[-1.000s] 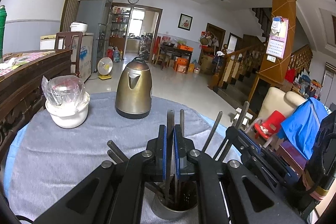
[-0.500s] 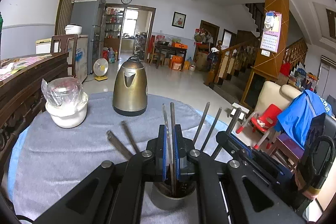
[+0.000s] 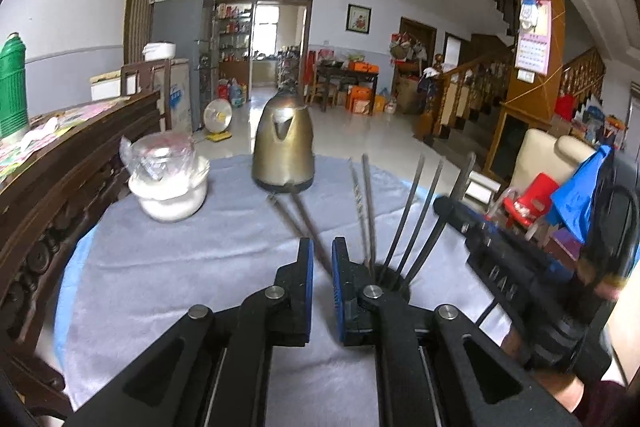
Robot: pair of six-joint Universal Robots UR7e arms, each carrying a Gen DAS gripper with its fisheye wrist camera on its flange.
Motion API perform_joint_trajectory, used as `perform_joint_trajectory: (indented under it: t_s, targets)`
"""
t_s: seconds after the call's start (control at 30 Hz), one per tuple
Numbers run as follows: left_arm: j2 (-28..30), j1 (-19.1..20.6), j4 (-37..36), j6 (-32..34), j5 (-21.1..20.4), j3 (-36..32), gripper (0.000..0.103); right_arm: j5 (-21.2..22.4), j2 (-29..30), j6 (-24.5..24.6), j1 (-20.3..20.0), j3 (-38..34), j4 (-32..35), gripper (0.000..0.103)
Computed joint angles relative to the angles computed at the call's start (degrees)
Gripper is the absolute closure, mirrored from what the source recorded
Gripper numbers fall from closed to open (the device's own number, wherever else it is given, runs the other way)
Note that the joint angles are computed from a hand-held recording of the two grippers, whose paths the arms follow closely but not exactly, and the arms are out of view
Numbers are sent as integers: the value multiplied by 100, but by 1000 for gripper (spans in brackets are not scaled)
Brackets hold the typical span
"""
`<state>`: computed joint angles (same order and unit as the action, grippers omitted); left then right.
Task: Organize utensils
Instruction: 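Open both grippers and pull them back up from the grey cup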
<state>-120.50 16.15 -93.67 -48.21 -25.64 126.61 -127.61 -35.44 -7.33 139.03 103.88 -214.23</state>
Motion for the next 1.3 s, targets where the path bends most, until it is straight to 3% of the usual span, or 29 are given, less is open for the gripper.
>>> perform_joint_trajectory:
  t_s: [0.17,0.53,0.77,0.87,0.93,0.97,1.1,1.3]
  targets:
    - [-156,25,1028,-856,-225,-105,70,57,69,27,45,-30,44,94]
    - [-198,197,1996,-1675,-448,-231,64,89,121,-60,182,-47,-27,93]
    - [-169,227,2427,-2063,-500,-306,55,151,83,162,207,-83,315,92]
    - [-180,219,2545,-2174,-496,-321,50,202,41,303,193,-58,411,77]
    - [-173,227,2621,-2233,-504,-337,48,208,33,305,196,-22,284,60]
    - [-154,234,2688,-2288,-513,-357,45,250,33,294,194,10,119,43]
    - [-88,288,2911,-2496,-561,-438,33,129,39,90,258,28,-376,40]
    - [92,393,3258,-2753,-641,-575,27,-269,-38,-81,305,147,-359,41]
